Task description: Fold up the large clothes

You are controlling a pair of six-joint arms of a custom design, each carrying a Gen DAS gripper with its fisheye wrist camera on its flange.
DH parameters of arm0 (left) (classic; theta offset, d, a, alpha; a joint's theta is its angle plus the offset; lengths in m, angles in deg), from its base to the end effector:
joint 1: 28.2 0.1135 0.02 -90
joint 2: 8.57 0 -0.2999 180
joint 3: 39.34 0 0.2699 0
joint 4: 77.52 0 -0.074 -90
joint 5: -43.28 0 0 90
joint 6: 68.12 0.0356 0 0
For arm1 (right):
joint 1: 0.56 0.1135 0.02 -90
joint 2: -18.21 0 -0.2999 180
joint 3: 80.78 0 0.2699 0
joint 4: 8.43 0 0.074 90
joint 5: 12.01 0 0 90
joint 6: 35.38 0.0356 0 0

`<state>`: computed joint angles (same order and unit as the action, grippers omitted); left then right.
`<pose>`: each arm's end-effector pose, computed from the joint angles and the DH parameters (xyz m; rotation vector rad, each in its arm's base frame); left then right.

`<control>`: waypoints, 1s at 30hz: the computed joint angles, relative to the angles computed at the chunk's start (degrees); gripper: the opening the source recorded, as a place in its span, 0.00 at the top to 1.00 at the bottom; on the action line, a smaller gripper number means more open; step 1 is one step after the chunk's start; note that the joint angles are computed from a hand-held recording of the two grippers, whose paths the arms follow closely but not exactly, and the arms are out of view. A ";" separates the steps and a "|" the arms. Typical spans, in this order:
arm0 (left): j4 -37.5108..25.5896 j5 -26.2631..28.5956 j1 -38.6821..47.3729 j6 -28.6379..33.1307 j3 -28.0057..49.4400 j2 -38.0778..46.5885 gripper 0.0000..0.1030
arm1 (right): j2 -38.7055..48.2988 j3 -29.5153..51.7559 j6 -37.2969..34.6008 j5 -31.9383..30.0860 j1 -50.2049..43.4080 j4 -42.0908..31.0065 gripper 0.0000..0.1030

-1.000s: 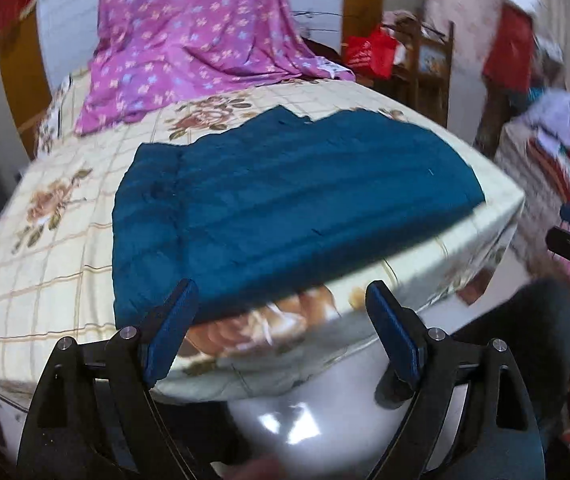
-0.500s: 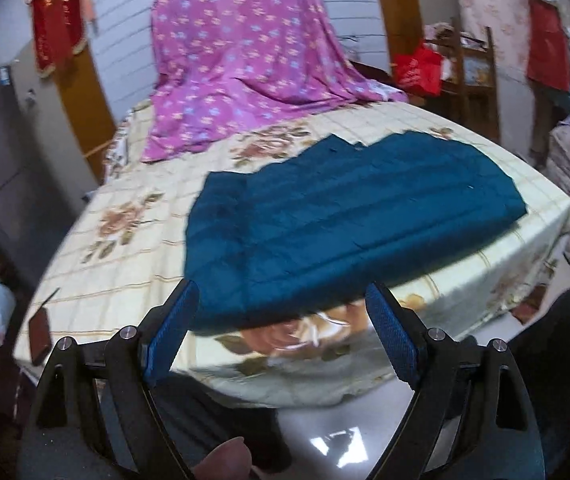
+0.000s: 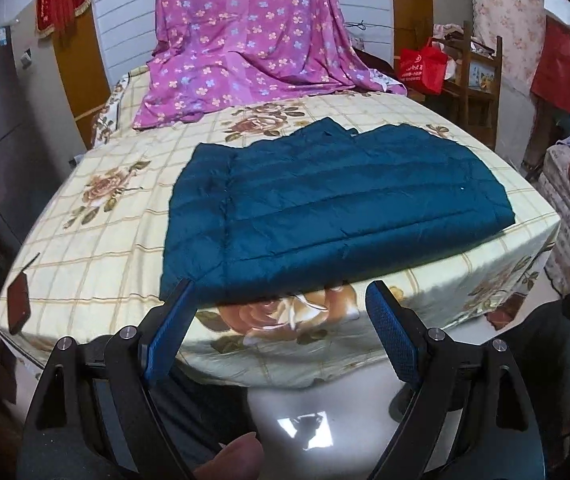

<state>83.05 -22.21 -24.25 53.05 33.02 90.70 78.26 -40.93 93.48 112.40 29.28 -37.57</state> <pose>0.3825 0.0116 0.2104 0.7321 2.1774 -0.1974 0.1756 0.0776 0.2017 0.4313 2.2073 -0.1041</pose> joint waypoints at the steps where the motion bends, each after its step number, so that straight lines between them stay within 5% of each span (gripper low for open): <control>1: -0.42 0.32 0.06 0.12 0.24 0.11 0.17 | 0.33 0.00 -0.11 -0.14 0.00 0.35 0.15; 30: -6.31 4.18 0.44 3.06 1.13 -0.31 0.17 | 2.38 0.28 -0.45 -0.46 0.13 2.37 0.15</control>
